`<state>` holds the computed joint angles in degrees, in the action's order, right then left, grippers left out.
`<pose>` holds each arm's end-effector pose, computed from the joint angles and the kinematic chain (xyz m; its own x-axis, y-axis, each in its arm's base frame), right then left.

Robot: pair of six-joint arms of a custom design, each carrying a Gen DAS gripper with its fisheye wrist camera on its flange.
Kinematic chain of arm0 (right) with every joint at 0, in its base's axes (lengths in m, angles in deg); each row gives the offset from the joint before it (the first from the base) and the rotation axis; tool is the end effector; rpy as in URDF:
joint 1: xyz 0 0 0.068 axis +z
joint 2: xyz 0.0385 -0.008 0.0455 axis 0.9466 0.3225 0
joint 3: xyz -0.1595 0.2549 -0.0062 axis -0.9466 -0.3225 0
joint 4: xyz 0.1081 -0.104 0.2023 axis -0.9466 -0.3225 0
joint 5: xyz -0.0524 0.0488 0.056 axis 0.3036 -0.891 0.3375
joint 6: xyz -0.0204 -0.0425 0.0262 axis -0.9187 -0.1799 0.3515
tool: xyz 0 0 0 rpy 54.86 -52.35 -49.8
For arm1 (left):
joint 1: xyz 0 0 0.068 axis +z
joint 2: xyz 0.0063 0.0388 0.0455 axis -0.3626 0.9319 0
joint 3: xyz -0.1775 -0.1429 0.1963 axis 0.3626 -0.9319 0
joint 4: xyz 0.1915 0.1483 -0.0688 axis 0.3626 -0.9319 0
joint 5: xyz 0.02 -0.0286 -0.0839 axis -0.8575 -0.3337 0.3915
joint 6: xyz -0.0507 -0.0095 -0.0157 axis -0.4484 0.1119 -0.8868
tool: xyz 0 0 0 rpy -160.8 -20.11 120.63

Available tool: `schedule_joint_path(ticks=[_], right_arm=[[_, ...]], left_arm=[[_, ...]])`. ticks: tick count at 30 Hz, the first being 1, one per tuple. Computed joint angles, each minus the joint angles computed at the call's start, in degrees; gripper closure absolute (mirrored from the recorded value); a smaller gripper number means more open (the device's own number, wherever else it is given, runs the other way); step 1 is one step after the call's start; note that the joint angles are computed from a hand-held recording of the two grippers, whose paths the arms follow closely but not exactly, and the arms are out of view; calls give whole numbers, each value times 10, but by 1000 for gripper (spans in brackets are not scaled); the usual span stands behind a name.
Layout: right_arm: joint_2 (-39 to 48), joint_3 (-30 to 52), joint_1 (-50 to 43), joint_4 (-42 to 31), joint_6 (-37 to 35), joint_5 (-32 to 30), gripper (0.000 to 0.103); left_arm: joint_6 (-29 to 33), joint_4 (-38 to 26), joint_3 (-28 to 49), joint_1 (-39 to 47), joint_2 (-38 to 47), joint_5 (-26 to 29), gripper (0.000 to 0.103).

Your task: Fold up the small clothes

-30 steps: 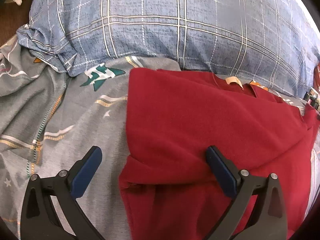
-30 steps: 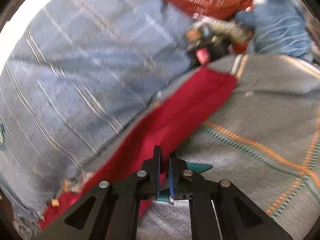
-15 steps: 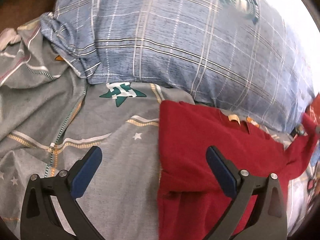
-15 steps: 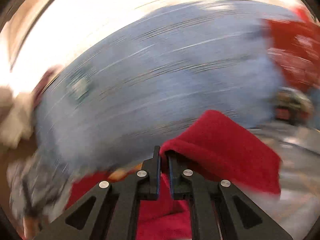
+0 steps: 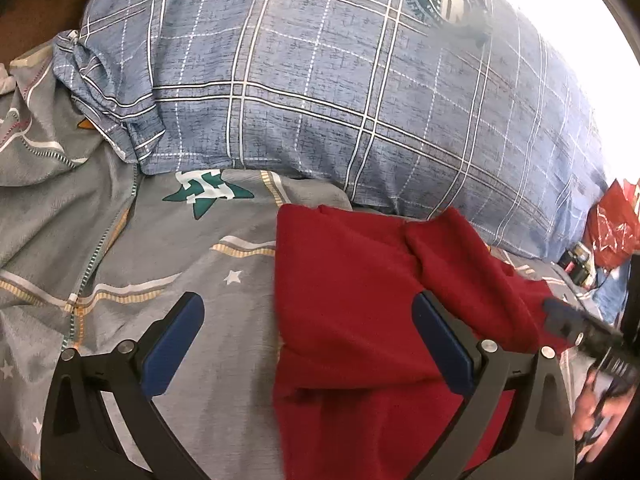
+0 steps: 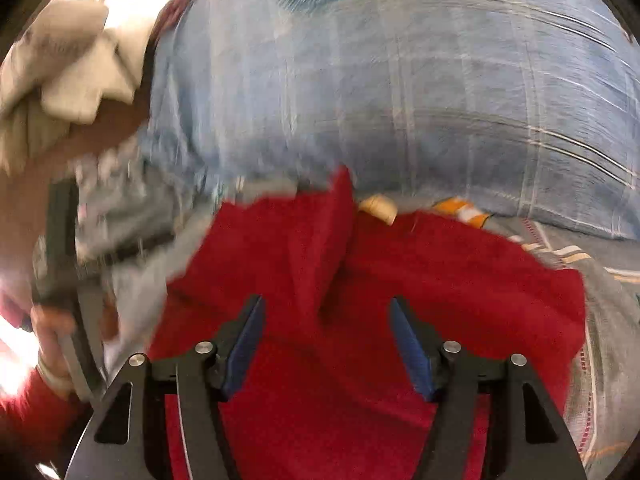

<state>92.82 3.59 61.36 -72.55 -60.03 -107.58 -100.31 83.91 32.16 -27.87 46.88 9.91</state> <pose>0.2942 -0.0279 0.1956 -0.6122 -0.2051 -0.7636 -0.5417 0.8123 0.2162 0.2991 -0.0312 0.2049 -0.6370 -0.3699 -0.6763 -0.2644 0.9290 -0.2591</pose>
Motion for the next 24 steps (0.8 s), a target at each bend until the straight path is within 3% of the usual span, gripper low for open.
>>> schedule_joint_path(ticks=[2, 5, 6, 9, 12, 14, 17, 21, 24], right_arm=[[10, 12, 17, 18, 31, 1, 35], [43, -3, 82, 115, 86, 83, 35], [54, 3, 92, 117, 93, 88, 35], [40, -16, 117, 72, 30, -7, 35], [-22, -64, 175, 37, -92, 42, 33], [-33, -71, 177, 2, -135, 44, 34], [-29, -57, 140, -43, -153, 14, 33], [-29, -40, 124, -44, -112, 14, 33], [-66, -40, 97, -49, -123, 3, 33]], left_arm=[[0, 3, -1, 2, 4, 3, 0], [-7, 3, -1, 12, 6, 10, 0], [-9, 2, -2, 18, 5, 15, 0], [-15, 6, -8, 35, -6, 33, 0], [-25, 17, -16, 56, -17, 55, 0], [-27, 14, -17, 61, -18, 64, 0], [-24, 22, -19, 62, -19, 84, 0], [-20, 34, -24, 57, -17, 95, 0], [-16, 21, -15, 55, -6, 107, 0]])
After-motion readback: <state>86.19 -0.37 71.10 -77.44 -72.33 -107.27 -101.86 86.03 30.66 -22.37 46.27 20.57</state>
